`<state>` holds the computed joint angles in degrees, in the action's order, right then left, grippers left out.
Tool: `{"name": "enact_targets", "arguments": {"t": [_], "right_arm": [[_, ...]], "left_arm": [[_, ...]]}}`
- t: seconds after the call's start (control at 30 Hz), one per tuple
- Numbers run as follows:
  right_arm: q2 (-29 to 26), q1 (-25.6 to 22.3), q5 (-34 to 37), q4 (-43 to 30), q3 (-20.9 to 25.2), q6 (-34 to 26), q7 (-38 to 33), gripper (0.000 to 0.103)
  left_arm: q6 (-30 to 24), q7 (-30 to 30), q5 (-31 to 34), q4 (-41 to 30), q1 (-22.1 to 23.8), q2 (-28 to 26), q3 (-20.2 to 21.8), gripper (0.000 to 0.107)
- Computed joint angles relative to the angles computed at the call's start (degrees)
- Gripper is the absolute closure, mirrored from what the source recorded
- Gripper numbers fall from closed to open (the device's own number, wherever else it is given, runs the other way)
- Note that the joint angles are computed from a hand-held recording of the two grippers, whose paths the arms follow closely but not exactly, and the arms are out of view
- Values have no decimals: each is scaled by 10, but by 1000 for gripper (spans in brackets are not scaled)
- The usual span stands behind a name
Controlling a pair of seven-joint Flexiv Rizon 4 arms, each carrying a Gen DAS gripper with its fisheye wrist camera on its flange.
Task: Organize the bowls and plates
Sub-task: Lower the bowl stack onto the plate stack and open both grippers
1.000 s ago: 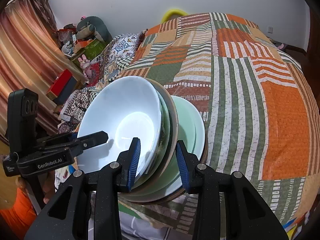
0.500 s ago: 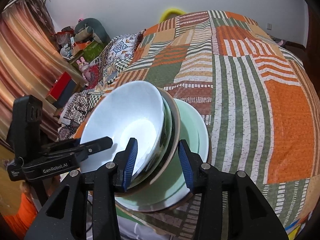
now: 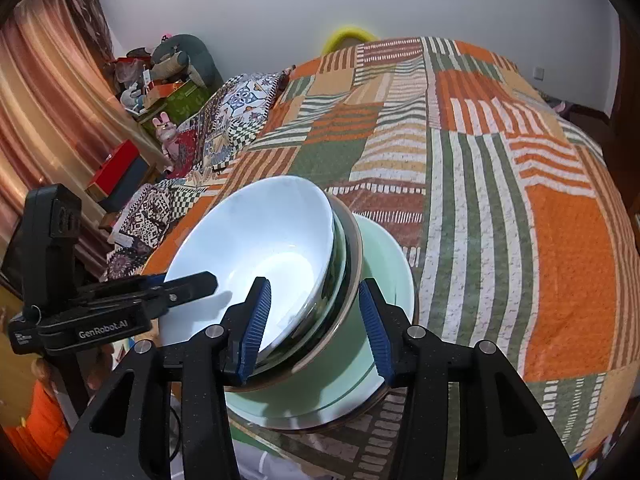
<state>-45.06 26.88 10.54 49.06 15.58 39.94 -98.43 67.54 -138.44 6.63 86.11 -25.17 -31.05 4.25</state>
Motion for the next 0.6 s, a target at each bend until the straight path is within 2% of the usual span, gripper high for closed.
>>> {"name": "enact_targets", "arguments": {"t": [0.1,0.27,0.5,0.6], "right_arm": [[2,1,-3,2,-2,5,-3,59],[13,2,-9,21,-6,25,-1,55],[40,-6,-8,49,2,70,-16,54],[59,-8,-7,73,7,110,-30,49]], "left_arm": [[-7,-17,22,-5,-15,6,19,66],[-31,-77,101,-19,-50,24,60,66],[-102,-177,270,-72,-109,57,103,65],[-137,-219,347,-95,-137,73,113,60]]}}
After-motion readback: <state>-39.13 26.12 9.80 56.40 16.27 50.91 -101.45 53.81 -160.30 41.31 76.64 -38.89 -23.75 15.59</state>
